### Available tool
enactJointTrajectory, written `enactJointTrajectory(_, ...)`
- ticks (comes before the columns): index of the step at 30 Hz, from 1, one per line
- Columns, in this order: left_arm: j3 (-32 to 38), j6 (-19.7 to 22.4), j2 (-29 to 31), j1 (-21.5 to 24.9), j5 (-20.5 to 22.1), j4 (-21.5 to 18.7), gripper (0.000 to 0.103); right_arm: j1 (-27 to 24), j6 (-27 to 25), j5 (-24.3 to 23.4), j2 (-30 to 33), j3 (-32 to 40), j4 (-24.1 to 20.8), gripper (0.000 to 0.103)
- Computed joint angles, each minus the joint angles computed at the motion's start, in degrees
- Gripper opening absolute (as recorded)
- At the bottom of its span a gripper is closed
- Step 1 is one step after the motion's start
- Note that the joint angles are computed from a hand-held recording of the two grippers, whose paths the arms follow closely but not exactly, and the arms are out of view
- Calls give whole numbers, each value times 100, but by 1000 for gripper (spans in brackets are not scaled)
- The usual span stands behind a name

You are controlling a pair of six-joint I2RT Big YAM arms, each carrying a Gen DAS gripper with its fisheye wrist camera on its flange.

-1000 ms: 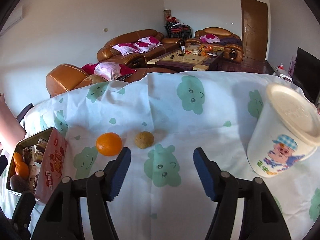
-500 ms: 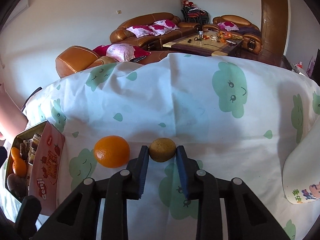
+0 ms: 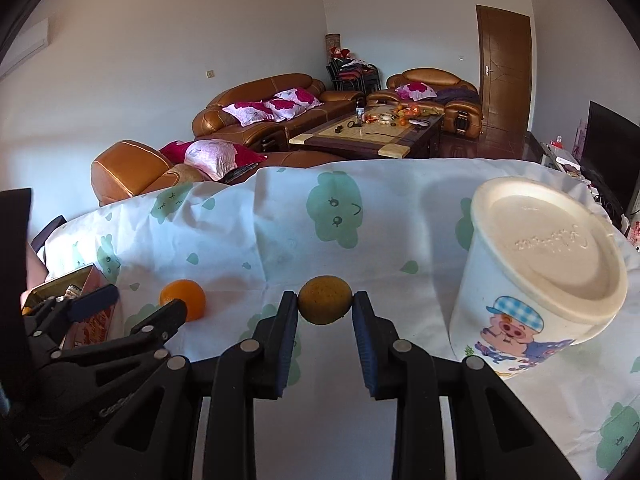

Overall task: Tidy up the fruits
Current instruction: 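Grasp the small orange with the left gripper, then carry the small fruit and small orange over the tin box with both grippers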

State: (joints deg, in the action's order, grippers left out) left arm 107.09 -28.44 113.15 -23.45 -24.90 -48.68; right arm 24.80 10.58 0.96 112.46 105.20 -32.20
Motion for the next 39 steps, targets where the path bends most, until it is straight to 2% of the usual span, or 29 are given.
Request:
enactJointTrajectory(2,163,128,140,-36,-66,-1,73,-6,-9,-42,48,35,-36,30)
enactJointTrajectory(3,287,211,227,-52,-51,-96,68,-8,-16,-59,75,72,-79,30)
enactJointTrajectory(4,409,260,308,-52,62,-215,55,-5,-11,-83,102,87,-97,30)
enactJointTrajectory(6,570,244,419,-20,336,-392,37,-14,10,-140,133,117,-141,30)
enactJointTrajectory(9,396,84,314,55,635,-160,37,11,-15,-71,146,124,-134,30)
enactJointTrajectory(11,347,50,281,56,664,-100,36,40,-54,10,165,141,-129,30)
enactJointTrajectory(13,237,-22,202,41,519,-22,36,66,-86,101,158,133,-85,30)
enactJointTrajectory(17,-308,19,-167,-29,244,441,36,119,-162,326,104,41,75,30)
enactJointTrajectory(28,-1771,-55,-1192,-238,-186,1391,36,280,-465,919,-107,-312,539,30)
enactJointTrajectory(35,-2393,-66,-1636,-287,-200,1843,36,442,-766,1324,-387,-768,975,30)
enactJointTrajectory(39,-2606,-32,-1802,-287,-146,2024,36,497,-735,1437,-546,-1000,1089,30)
